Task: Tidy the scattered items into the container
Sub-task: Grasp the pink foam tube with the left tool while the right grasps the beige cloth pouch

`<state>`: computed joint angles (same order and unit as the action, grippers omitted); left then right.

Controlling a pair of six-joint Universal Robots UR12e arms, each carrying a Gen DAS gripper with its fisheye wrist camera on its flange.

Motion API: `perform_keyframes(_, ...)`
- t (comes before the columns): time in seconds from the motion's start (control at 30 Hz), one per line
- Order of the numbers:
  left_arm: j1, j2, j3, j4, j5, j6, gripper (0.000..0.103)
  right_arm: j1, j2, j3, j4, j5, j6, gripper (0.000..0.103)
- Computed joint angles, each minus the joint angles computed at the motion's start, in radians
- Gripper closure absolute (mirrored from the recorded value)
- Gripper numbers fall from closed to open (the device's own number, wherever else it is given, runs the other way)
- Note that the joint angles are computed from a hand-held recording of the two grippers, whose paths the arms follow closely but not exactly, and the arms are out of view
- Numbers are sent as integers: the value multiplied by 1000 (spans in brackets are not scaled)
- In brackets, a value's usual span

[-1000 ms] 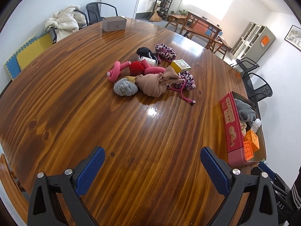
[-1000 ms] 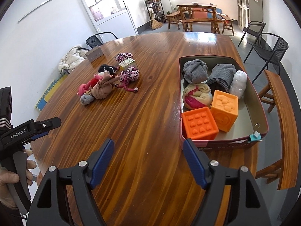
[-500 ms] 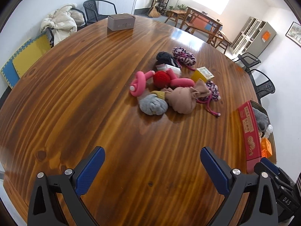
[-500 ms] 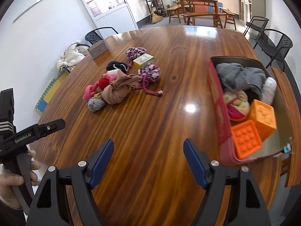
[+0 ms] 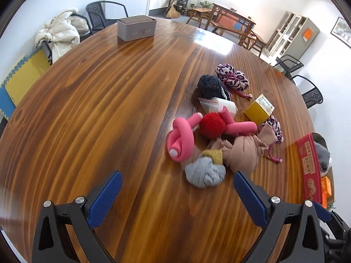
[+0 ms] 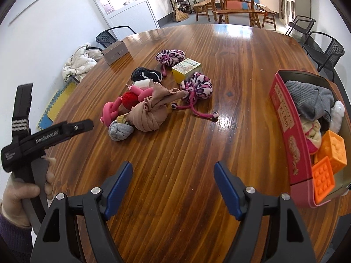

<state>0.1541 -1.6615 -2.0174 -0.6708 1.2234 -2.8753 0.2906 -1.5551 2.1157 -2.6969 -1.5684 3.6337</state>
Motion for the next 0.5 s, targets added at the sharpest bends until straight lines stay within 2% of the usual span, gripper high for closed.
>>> perform_keyframes(0.1, -12, -36, 24, -1, -1, 1, 4, -1, 15, -11, 13, -1, 4, 23)
perform_keyframes(0.17, -19, -60, 44, -20, 3, -4, 17, -3, 24, -17, 20, 0, 3, 23)
perform_keyframes(0.2, -21, -73, 54, -29, 6, -6, 19, -5, 28, -21, 23, 2, 2, 23)
perform_keyframes(0.33, -26, -108, 77, -34, 15, -12, 20, -11, 52, -39, 28, 18, -14, 23)
perform_keyframes(0.5, -21, -119, 83, -26, 6, -17, 20, -12, 85, -69, 17, 30, -43, 23)
